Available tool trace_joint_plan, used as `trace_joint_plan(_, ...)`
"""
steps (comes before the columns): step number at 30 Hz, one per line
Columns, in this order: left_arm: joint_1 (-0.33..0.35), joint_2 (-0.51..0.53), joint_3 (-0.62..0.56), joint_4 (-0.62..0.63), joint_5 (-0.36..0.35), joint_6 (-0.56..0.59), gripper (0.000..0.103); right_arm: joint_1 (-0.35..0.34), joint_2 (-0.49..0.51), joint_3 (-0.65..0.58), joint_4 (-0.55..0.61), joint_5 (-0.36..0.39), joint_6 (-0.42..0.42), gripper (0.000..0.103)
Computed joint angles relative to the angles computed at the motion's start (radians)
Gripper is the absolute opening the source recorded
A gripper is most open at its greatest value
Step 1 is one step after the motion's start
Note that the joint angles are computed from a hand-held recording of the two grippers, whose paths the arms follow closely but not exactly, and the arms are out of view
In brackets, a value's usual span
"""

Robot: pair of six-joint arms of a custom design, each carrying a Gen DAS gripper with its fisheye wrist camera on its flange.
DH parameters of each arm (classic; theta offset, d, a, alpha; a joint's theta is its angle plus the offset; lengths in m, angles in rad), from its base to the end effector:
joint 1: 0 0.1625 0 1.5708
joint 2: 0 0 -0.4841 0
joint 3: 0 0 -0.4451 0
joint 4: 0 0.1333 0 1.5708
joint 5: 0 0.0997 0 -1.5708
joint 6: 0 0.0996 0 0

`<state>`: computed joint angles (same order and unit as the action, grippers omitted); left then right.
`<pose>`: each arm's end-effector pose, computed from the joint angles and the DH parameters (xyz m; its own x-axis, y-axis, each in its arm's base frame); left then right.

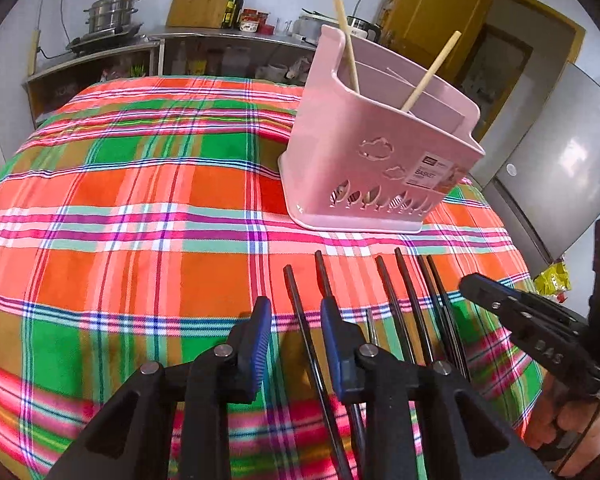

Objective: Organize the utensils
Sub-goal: 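Grasp a black chopstick with the left gripper while the right gripper grasps another black chopstick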

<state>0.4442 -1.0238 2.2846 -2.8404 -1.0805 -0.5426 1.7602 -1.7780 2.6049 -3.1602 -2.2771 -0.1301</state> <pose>-0.3632 -0.3724 0.0651 -0.7941 0.4588 -0.3987 0.5755 0.7784 -0.2507 0.1289 -0.3075 0.3228 -0.8069 0.2024 0.5550 -0.2429 0.7427 -0.6240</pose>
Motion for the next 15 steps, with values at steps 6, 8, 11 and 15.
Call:
trace_joint_plan(6,0.015,0.018,-0.015,0.018,-0.003,-0.002,0.026,-0.046,0.028,-0.018,0.012,0.005,-0.002,0.011)
trace_joint_plan(8,0.018,0.028,-0.022,0.038,0.001,-0.012,0.026,-0.056,0.032,-0.018,0.013,0.006,-0.004,0.011)
trace_joint_plan(11,0.015,0.040,-0.026,0.035,0.014,-0.009,0.026,-0.065,0.030,-0.017,0.017,0.013,-0.006,0.011)
trace_joint_plan(15,0.003,0.061,-0.051,0.089,0.056,-0.009,0.021,-0.059,0.047,-0.022,0.014,-0.007,-0.011,0.011)
